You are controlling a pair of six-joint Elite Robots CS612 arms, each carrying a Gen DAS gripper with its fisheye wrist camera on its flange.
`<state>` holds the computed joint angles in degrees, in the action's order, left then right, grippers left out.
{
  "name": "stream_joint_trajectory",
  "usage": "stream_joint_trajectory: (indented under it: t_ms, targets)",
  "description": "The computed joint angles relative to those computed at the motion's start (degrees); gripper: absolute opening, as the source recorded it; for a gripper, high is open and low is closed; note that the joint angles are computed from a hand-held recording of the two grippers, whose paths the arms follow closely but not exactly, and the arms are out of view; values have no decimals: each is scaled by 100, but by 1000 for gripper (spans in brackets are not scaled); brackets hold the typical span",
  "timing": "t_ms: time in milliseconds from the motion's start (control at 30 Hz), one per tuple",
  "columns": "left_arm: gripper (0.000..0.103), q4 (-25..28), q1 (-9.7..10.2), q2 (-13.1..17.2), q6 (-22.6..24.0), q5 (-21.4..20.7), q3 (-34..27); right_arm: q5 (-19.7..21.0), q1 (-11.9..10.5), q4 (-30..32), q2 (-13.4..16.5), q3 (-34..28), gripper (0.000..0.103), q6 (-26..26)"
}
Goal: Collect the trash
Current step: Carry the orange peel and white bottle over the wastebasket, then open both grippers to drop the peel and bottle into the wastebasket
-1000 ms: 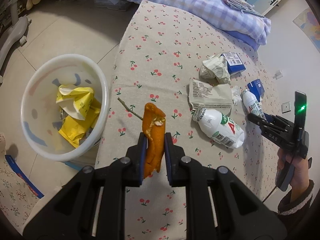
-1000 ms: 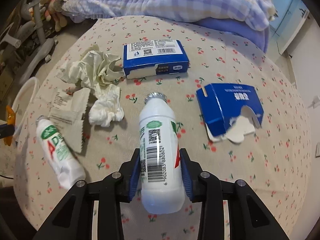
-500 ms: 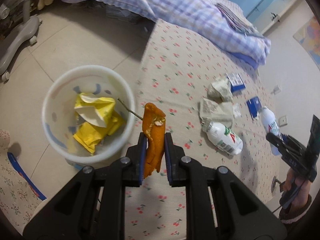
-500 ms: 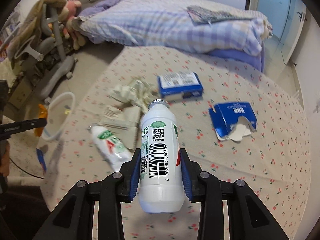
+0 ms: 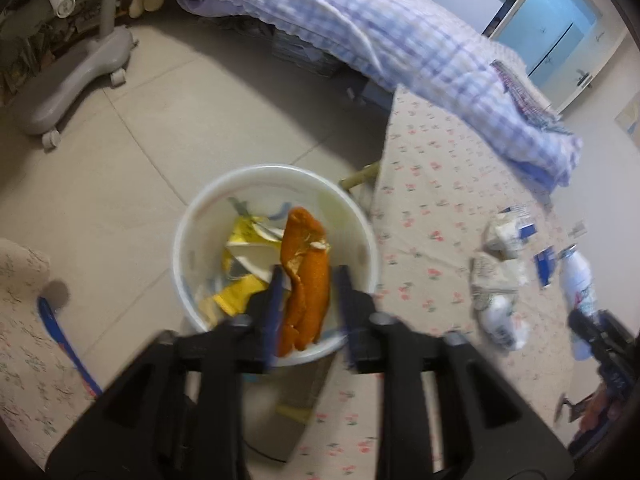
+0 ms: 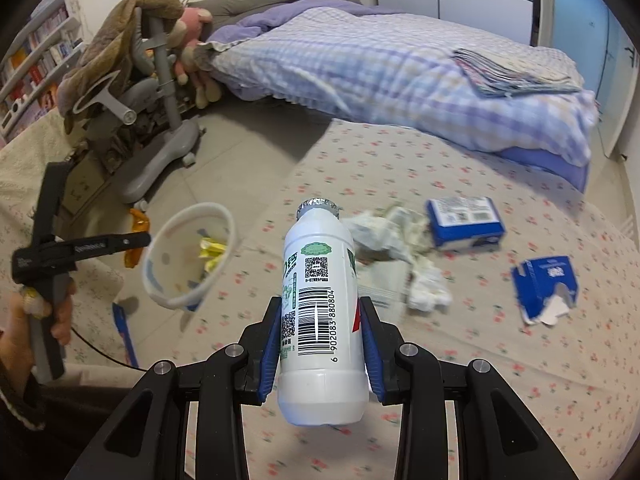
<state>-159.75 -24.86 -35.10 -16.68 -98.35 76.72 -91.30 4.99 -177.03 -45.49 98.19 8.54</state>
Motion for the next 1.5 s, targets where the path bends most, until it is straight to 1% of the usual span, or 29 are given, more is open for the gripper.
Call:
stream_joint_trajectory:
  t_ms: [33, 67, 100, 200, 267, 367, 500, 733, 933, 1133, 1167, 1200, 1233, 1267, 1367, 1500]
  targets:
    - [82, 53, -7, -5, -20, 124, 3, 25, 27, 13, 26, -55, 37, 6]
    - [89, 39, -13, -16, -58, 220, 25, 55, 54, 19, 56, -113, 37, 11]
    - [91, 37, -12, -31, -77, 301, 49, 85, 75, 24, 78, -160, 37, 17]
    - [91, 163, -9, -82, 53, 426, 97, 183, 136, 65, 178, -343, 37, 11]
    - [91, 154, -13, -134, 150, 569, 184, 218, 182, 109, 240, -454, 37, -5]
    - [92, 79, 7, -206, 301, 664, 324, 283, 245, 217, 351, -648, 37, -17]
    - [96, 17, 64, -283, 421, 757, 478, 399, 305, 376, 518, -915, 37, -3]
    - [96, 57, 229, -337, 329, 817, 605, 700, 425, 730, 889, -1477, 37, 160]
    - [96, 59, 301, -360, 266, 876, 673, 971, 554, 1001, 1277, -2049, 37, 307]
    - [96, 87, 329, -368, 239, 817, 681, 1095, 659, 1104, 1566, -2450, 38, 321]
    - [96, 83, 331, -369, 240, 819, 685, 1119, 665, 1096, 1597, -2492, 40, 321]
    - [96, 89, 338, -369, 262, 810, 685, 1178, 667, 1112, 1622, -2525, 46, 316]
    - [96, 96, 337, -369, 271, 811, 686, 1197, 670, 1142, 1631, -2542, 66, 341]
    - [96, 109, 335, -369, 280, 812, 685, 1161, 680, 1141, 1638, -2556, 78, 386]
    - [96, 156, 320, -363, 308, 840, 669, 1048, 671, 1001, 1556, -2433, 79, 431]
    - [96, 170, 281, -376, 342, 861, 682, 795, 608, 749, 1345, -2111, 79, 509]
